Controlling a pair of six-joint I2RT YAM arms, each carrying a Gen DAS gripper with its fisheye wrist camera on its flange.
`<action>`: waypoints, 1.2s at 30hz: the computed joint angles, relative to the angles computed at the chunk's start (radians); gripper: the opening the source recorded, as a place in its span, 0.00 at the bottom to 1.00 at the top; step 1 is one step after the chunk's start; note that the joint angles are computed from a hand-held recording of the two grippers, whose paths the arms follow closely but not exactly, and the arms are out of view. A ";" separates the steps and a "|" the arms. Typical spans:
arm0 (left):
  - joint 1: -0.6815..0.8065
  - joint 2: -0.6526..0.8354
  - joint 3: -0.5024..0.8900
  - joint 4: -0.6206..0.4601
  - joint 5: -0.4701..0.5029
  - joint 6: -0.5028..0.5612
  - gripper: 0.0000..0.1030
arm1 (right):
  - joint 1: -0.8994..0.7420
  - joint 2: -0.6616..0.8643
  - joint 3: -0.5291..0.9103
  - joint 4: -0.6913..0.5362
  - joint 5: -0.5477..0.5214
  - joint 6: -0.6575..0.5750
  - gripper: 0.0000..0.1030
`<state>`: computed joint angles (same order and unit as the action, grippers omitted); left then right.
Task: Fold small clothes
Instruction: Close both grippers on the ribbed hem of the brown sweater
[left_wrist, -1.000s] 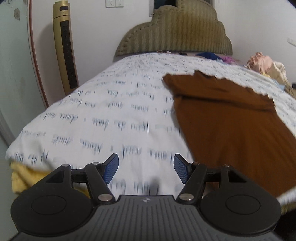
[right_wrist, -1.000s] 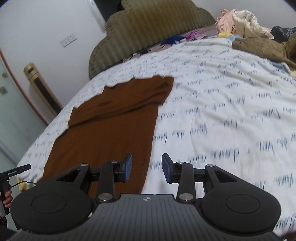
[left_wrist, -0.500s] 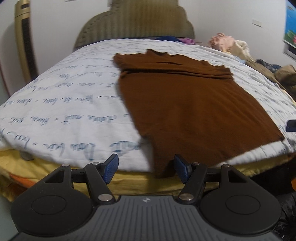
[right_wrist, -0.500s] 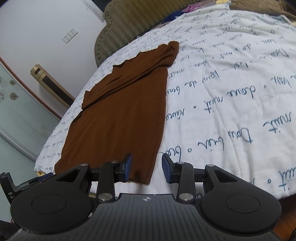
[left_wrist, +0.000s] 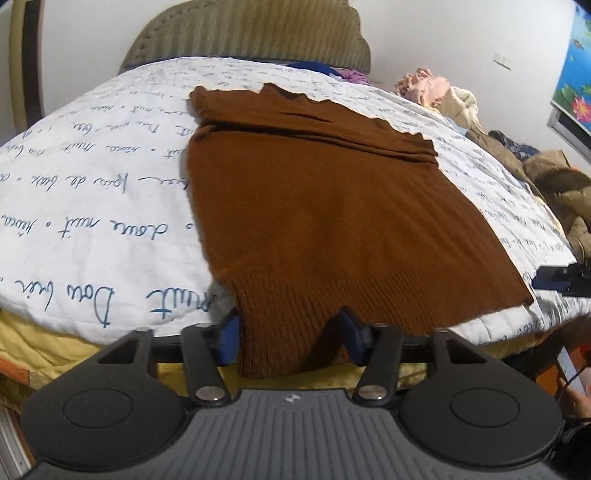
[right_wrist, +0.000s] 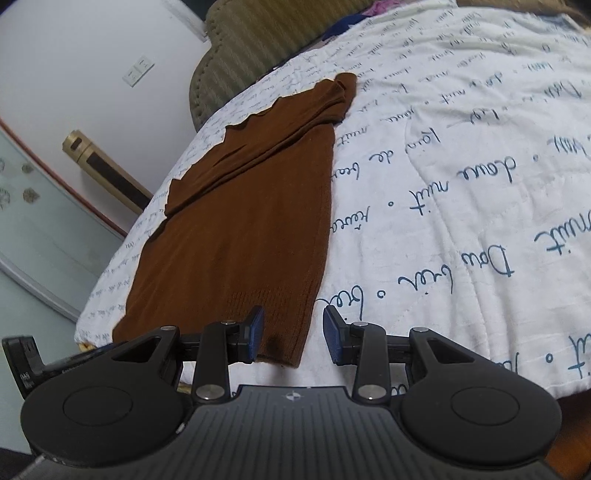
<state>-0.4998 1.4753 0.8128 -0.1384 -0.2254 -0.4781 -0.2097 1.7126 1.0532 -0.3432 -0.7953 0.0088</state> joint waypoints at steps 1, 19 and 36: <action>-0.009 0.006 0.005 -0.004 -0.013 0.006 0.51 | -0.005 0.009 0.006 -0.005 -0.009 0.003 0.38; 0.028 0.011 -0.041 0.084 0.027 -0.056 0.19 | 0.072 0.102 0.036 0.023 -0.025 0.032 0.15; 0.086 -0.019 -0.015 0.091 0.079 -0.077 0.07 | 0.062 0.040 0.038 0.159 -0.088 0.114 0.13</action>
<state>-0.4135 1.4568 0.7983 -0.0479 -0.1466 -0.5549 -0.1479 1.7527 1.0917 -0.1846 -0.8830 0.1231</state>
